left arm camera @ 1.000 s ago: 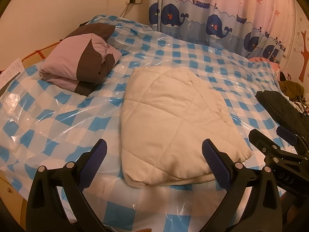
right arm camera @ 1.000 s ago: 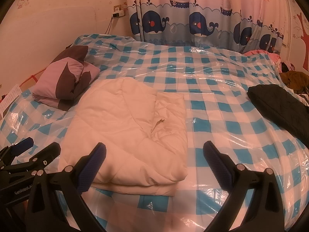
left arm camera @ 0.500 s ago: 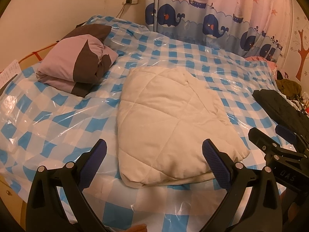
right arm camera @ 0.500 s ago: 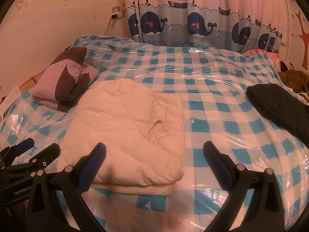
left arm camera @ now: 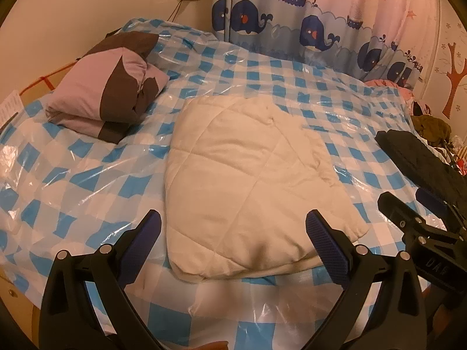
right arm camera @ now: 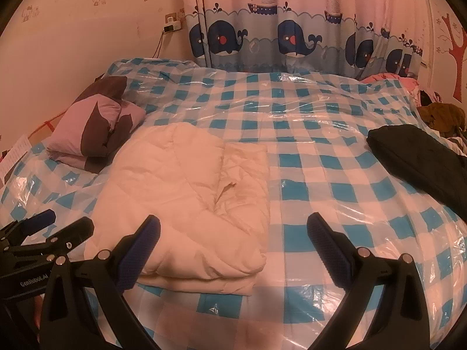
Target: Fold large clothes
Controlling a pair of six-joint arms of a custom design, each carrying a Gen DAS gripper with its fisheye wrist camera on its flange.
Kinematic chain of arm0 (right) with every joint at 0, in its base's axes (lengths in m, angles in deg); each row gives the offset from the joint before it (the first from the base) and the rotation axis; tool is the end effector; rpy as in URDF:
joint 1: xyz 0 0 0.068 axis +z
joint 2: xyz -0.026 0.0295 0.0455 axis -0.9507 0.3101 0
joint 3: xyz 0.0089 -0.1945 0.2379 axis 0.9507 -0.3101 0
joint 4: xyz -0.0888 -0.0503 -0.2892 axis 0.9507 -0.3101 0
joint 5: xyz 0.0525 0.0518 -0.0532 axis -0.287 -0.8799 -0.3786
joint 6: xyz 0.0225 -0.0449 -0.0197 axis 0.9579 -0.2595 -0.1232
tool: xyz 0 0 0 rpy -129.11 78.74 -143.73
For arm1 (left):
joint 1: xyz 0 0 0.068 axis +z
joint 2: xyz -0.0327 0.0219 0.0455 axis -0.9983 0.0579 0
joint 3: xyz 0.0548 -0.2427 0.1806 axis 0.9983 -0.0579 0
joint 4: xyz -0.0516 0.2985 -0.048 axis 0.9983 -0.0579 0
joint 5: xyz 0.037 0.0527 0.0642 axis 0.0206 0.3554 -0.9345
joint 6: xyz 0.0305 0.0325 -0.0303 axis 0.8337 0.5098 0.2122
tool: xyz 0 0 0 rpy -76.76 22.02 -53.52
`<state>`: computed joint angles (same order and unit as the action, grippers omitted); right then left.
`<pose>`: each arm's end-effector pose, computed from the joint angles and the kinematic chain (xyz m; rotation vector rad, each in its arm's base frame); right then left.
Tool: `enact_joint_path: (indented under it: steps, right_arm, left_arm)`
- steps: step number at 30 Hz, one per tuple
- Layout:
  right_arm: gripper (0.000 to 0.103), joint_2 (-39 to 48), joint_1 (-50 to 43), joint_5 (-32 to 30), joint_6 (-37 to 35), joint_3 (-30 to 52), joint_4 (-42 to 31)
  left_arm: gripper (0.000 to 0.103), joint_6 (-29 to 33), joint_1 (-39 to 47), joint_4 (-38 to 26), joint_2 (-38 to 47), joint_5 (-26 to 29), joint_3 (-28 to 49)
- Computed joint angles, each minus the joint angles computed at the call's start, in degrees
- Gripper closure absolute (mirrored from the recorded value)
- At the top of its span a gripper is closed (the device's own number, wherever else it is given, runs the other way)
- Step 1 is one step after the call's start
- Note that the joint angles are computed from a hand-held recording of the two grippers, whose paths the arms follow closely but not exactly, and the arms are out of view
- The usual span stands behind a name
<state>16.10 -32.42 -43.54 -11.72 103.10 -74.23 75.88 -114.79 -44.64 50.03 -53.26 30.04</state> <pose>0.2103 0.1446 0.2188 0.3980 2.2293 -0.0904 0.3040 -0.1625 0.1910 0.4014 2.3229 -0.3193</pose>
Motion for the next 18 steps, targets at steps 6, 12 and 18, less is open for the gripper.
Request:
enact_joint_path:
  steps: [6,12,18]
  right_arm:
    - [0.007,-1.9,0.0,0.4,0.1,-0.7,-0.6]
    - [0.007,-3.2,0.2,1.2,1.0,-1.2,-1.4]
    - [0.007,-3.9,0.0,1.2,1.1,-1.7,-1.5]
  left_arm:
    - [0.008,0.2,-1.8,-1.1,-0.8,-1.0,0.6]
    - [0.008,0.0,-3.3,-1.6,-1.2,-1.7,1.1]
    - [0.008,-0.4,-3.6,-1.7,-1.3,-2.1,1.1]
